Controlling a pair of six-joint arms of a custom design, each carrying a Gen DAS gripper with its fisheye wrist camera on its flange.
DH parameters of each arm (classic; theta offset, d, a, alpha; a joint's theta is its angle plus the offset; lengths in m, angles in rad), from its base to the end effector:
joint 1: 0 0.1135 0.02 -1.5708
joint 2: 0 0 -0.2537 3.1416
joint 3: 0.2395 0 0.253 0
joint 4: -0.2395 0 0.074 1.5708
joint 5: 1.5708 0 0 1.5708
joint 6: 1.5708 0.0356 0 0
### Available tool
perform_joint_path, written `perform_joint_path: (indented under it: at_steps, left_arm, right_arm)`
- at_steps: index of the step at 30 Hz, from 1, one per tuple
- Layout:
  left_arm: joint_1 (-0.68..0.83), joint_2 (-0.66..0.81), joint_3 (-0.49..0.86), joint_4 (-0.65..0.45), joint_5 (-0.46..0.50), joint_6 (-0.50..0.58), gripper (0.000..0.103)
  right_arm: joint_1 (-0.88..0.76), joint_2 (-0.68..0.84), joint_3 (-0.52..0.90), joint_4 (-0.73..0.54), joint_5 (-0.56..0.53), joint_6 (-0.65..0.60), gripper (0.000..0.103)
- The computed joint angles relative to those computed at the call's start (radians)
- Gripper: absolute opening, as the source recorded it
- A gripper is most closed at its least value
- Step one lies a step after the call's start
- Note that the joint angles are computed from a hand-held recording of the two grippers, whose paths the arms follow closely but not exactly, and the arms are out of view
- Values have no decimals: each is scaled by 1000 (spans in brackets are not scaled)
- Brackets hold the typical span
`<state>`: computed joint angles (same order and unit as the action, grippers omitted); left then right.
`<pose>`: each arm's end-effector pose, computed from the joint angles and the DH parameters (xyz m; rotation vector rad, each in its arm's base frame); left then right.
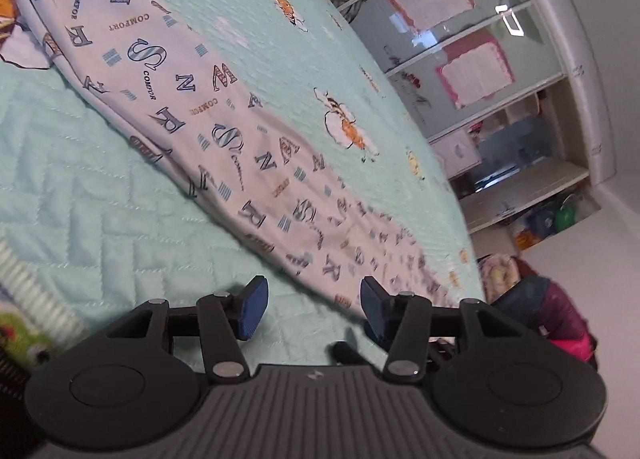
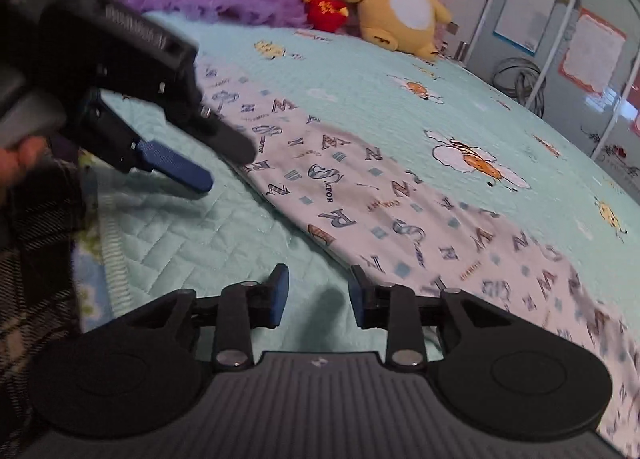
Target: Fold clothes
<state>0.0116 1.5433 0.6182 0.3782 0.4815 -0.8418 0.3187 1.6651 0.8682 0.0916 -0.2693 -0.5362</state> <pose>0.2992 -0.0130 0.1520 -0.6317 2.1201 -0.9890 0.3209 0.1159 0.1620 -1.0601 1.9877 0.1900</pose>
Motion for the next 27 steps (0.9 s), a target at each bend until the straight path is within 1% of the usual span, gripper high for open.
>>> perform_joint_path:
  at_steps: [4, 8, 12, 15, 18, 20, 21, 22, 23, 27]
  left_arm:
    - [3, 70, -12, 103, 54, -60, 53]
    - [3, 92, -45, 211, 71, -118, 55]
    - [11, 93, -97, 317, 81, -168, 55]
    - [9, 91, -102, 332, 93, -167, 56]
    - [8, 88, -105, 345, 103, -165, 56]
    - [8, 84, -109, 356, 106, -163, 56]
    - [8, 77, -112, 353, 106, -154, 56]
    - [8, 68, -115, 347, 105, -143, 56]
    - [7, 66, -113, 345, 106, -133, 56]
    - [4, 77, -102, 347, 111, -111, 56]
  right_arm:
    - [5, 37, 27, 13, 9, -1, 36]
    - [29, 47, 25, 47, 43, -72, 38]
    - [42, 66, 59, 10, 48, -111, 37]
    - [37, 69, 99, -70, 17, -106, 36]
    - [30, 88, 130, -102, -1, -119, 36]
    - [35, 103, 153, -121, 6, -124, 36]
    - [41, 103, 165, -144, 13, -127, 32]
    - [45, 102, 180, -176, 14, -130, 24]
    - [49, 103, 188, -196, 19, -137, 23]
    - [64, 100, 166, -157, 59, -190, 22]
